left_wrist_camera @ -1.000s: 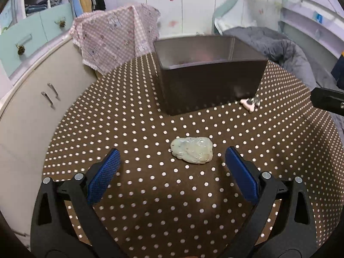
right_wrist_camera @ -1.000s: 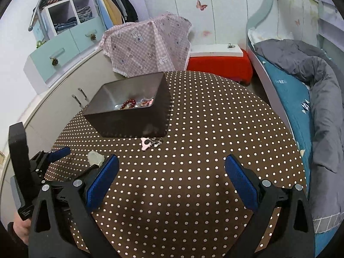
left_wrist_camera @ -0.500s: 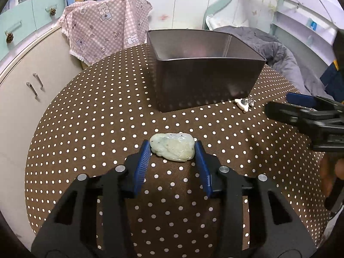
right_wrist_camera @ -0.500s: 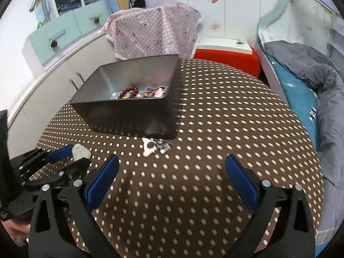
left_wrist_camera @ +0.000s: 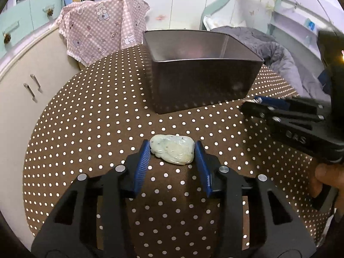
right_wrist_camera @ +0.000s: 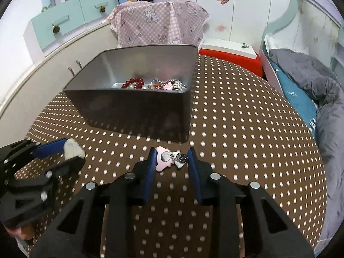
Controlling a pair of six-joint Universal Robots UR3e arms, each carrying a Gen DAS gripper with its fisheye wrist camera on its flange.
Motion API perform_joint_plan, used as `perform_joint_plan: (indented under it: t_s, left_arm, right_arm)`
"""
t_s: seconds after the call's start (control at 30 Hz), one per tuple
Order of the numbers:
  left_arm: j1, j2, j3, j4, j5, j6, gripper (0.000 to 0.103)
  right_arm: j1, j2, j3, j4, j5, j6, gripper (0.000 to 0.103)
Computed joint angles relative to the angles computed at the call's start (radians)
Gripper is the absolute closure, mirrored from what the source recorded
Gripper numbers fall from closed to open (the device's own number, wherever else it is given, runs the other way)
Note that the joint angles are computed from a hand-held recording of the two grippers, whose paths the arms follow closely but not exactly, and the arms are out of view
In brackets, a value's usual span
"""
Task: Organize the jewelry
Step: 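Grasp the jade pendant with the left tool while the right tool grasps the pink heart charm, then lift both items over the metal box and open both tools to drop them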
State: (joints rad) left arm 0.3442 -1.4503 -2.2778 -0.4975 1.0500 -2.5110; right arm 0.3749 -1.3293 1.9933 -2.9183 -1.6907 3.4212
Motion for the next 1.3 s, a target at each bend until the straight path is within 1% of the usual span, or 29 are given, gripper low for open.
perform_joint_plan:
  t_s: [0.1,0.2,0.33,0.5,0.57,0.7,0.77,0.87,1.0,1.07,1.13,1.3]
  left_arm:
    - [0.013,0.028,-0.018,-0.017,-0.014,0.012,0.062]
    - [0.048,0.088,-0.055,-0.052,-0.047,0.046,0.062]
    - [0.104,0.167,-0.097,-0.105,-0.076,0.083,0.062]
    - [0.176,0.270,-0.090,-0.218,-0.130,0.120,0.062]
    - [0.211,0.321,-0.068,-0.281,-0.168,0.133,0.062]
    - [0.248,0.363,0.005,-0.357,-0.237,0.127,0.062]
    - [0.252,0.360,0.044,-0.365,-0.263,0.113,0.062]
    - [0.227,0.316,0.121,-0.318,-0.282,0.047,0.062]
    - [0.182,0.246,0.207,-0.259,-0.281,-0.022,0.062]
    - [0.152,0.198,0.255,-0.229,-0.273,-0.061,0.062]
    - [0.131,0.157,0.302,-0.228,-0.274,-0.080,0.062]
    - [0.055,0.056,0.405,-0.204,-0.245,-0.134,0.062]
  right_arm:
    - [0.000,-0.075,0.083,-0.021,0.015,0.004,0.076]
    - [-0.001,-0.157,0.145,-0.026,0.028,0.018,0.076]
    - [-0.010,-0.244,0.187,-0.004,0.039,0.012,0.076]
    - [-0.016,-0.319,0.180,0.031,0.039,-0.002,0.076]
    - [-0.023,-0.339,0.160,0.044,0.053,-0.012,0.076]
    - [-0.022,-0.352,0.074,0.083,0.049,-0.044,0.076]
    - [-0.023,-0.347,0.022,0.100,0.044,-0.062,0.076]
    - [-0.025,-0.334,-0.065,0.125,0.045,-0.090,0.076]
    - [-0.045,-0.316,-0.166,0.158,0.069,-0.125,0.076]
    - [-0.066,-0.300,-0.214,0.173,0.108,-0.137,0.076]
    - [-0.082,-0.282,-0.251,0.189,0.128,-0.146,0.076]
    - [-0.123,-0.254,-0.291,0.202,0.191,-0.141,0.076]
